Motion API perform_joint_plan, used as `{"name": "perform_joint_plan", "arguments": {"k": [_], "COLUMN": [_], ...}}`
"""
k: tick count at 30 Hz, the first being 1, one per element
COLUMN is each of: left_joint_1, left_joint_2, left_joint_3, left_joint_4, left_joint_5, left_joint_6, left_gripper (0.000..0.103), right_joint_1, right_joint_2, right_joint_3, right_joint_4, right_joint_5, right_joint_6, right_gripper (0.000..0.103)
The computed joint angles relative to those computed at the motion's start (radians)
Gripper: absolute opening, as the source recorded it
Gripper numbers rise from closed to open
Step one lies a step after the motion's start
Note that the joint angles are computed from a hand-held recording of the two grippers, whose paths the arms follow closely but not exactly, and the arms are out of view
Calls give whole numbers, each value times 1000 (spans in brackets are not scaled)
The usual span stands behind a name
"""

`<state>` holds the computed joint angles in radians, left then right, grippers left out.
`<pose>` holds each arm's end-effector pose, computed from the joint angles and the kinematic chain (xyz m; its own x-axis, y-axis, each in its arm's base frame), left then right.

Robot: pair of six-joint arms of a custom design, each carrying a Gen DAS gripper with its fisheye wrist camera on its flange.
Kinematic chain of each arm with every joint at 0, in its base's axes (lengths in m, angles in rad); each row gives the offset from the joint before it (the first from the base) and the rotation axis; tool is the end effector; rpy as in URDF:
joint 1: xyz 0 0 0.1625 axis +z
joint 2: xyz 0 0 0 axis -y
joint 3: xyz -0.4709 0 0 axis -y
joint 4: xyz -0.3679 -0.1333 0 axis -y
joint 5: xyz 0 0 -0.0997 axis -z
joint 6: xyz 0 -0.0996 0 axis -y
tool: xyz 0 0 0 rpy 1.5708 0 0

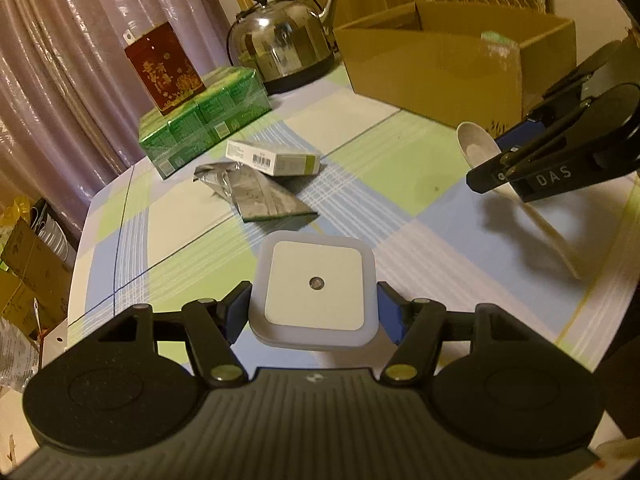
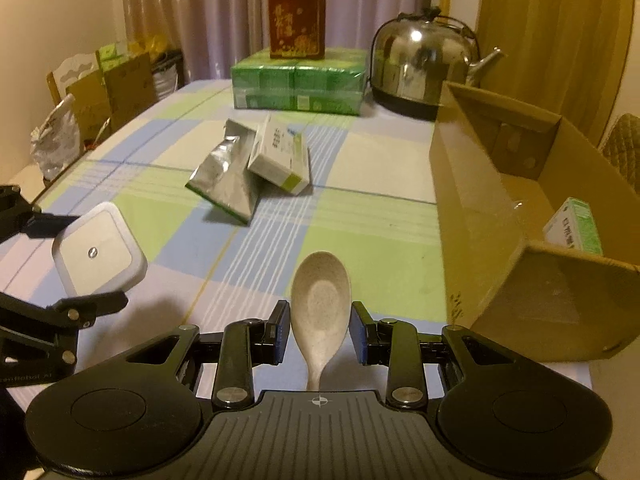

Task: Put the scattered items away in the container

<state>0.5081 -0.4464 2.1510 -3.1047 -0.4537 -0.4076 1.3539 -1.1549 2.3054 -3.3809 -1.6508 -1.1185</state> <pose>-0.2992 -0.4216 -0.0588 -0.4146 0.2297 -0.8805 0.7588 0.6214 -0.1952 0.0191 -0.4957 0.2400 -0.5738 -0.5795 0.5788 -0.7918 0.5732 -0.2110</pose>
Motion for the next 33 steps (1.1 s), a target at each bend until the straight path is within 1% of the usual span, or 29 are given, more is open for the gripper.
{"name": "perform_joint_plan", "arguments": {"k": [3,7,9,12,18,19,21,22,23,27,31,33], "left_joint_1": [-9,-11,-8,-7,9,11,16,20,23,29,36,37], "left_joint_2": [-5,-4,-1,2,4,5,8,10,11,16,17,17], "left_joint_3": [-3,-8,-9,-8,-4,-4,-5,-6,-7,-9,-11,-13], "left_joint_4": [6,8,5,11,7,3,-7,-14,-20,-34,-36,-31], "left_joint_5": [-5,-17,-24,-30,-38,-41,-46,-47,-49,-53,-53,-53], "left_joint_6": [-11,-11,-14,-31,-55,-54,-45,-39,-33,-26,-26,-28], "left_gripper": [62,62,62,62,62,62,62,62,62,62,62,62], "right_joint_1": [4,9,2,-15,-55,-60,-67,-69,-72,-74,-70,-69], "right_joint_2": [-2,44,66,89,118,119,126,128,131,149,167,172], "right_joint_3": [-9,-38,-48,-48,-23,-19,-13,-10,-7,1,3,3], "right_joint_4": [27,65,69,47,-37,-46,-70,-79,-89,-130,-173,-183], "right_joint_5": [-16,-73,-84,-70,-11,-2,13,21,26,36,30,26], "right_joint_6": [0,-32,-34,-58,-89,-90,-90,-89,-88,-72,-52,-51], "right_gripper": [29,29,29,29,29,31,44,55,59,59,59,53]}}
